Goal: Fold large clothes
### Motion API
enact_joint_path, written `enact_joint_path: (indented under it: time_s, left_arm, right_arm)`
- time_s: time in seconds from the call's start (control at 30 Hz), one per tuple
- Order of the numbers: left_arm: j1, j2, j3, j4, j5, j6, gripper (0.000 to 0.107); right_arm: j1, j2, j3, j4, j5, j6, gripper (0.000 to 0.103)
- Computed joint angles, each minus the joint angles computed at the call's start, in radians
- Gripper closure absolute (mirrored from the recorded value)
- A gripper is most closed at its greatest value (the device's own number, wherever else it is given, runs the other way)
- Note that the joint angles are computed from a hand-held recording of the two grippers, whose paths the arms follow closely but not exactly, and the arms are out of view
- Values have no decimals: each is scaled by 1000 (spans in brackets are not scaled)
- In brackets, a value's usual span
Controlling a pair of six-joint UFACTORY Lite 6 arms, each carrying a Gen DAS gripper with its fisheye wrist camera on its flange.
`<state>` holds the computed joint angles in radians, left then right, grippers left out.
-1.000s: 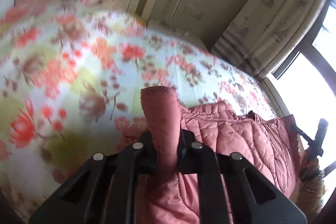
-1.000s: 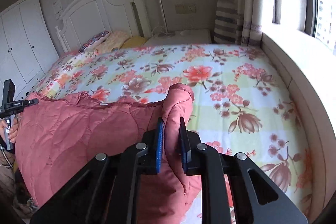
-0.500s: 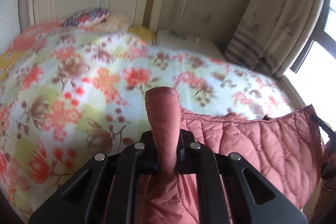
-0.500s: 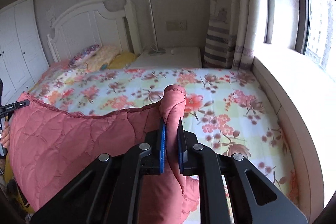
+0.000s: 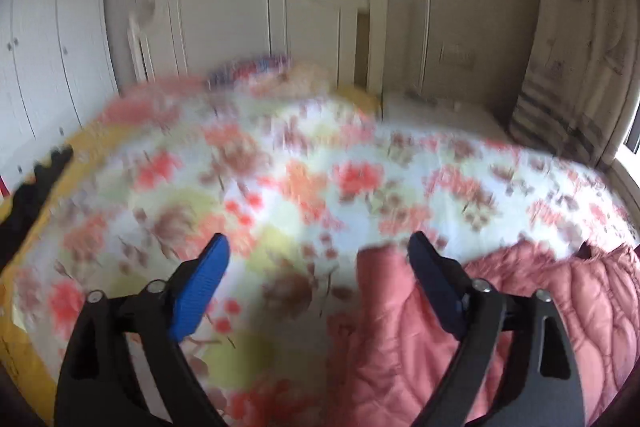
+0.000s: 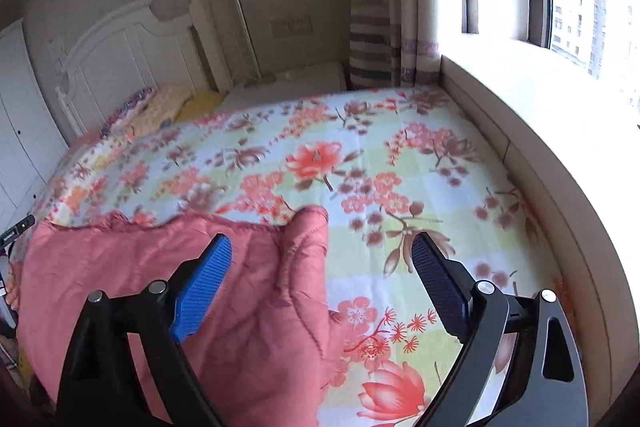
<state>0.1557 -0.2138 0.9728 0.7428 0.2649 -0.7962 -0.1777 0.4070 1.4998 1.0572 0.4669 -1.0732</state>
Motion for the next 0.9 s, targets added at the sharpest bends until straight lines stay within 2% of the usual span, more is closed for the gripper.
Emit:
enact_joint_path:
  time_s: [0.07,0.13,0.23,0.33,0.37,0.47,0.57,0.6,0.63,0.7,0.77,0.83,0.9]
  left_arm:
    - [-102,-80,-3,199,64,-192,6]
    - [-280,-110,26,374,199,-327,6]
    - [-503,-31,108,465,382,-342,6]
    - [-625,80,149,569,494,-391,6]
    - [-637,100,149,582,505,-398,6]
    - [-629,223,168,607,486,-421,6]
    - [-552,346,181,578,411,-425,6]
    - [-524,385,188,545,385,-408,6]
    - [-481,438,210,471,335,-353,6]
    - [-391,497,241,262,212,-194,6]
    - [-332,521,267,93,151,-51,6]
    - [-317,531,267,51,130,-14,6]
    - [-315,530,254,86,118,-49,6]
  right_arm:
    - [39,-96,-44,41,26,-51,14]
    - [102,-156,-68,35,12,-53,14]
    - [236,-210,-91,-61,-58,-3,14]
    - [356,-178,-72,-236,-137,136,14]
    - [384,-156,-69,-276,-159,169,14]
    - [436,-53,-2,-456,-157,343,14]
    - [466,81,54,-703,-185,552,14]
    - [463,164,105,-714,-151,543,13]
    - [456,232,150,-682,-121,520,9]
    - [429,275,186,-535,-93,422,6]
    - [424,285,188,-504,-96,396,6]
    - [435,292,195,-552,-99,444,5]
    - [436,293,191,-532,-102,431,5]
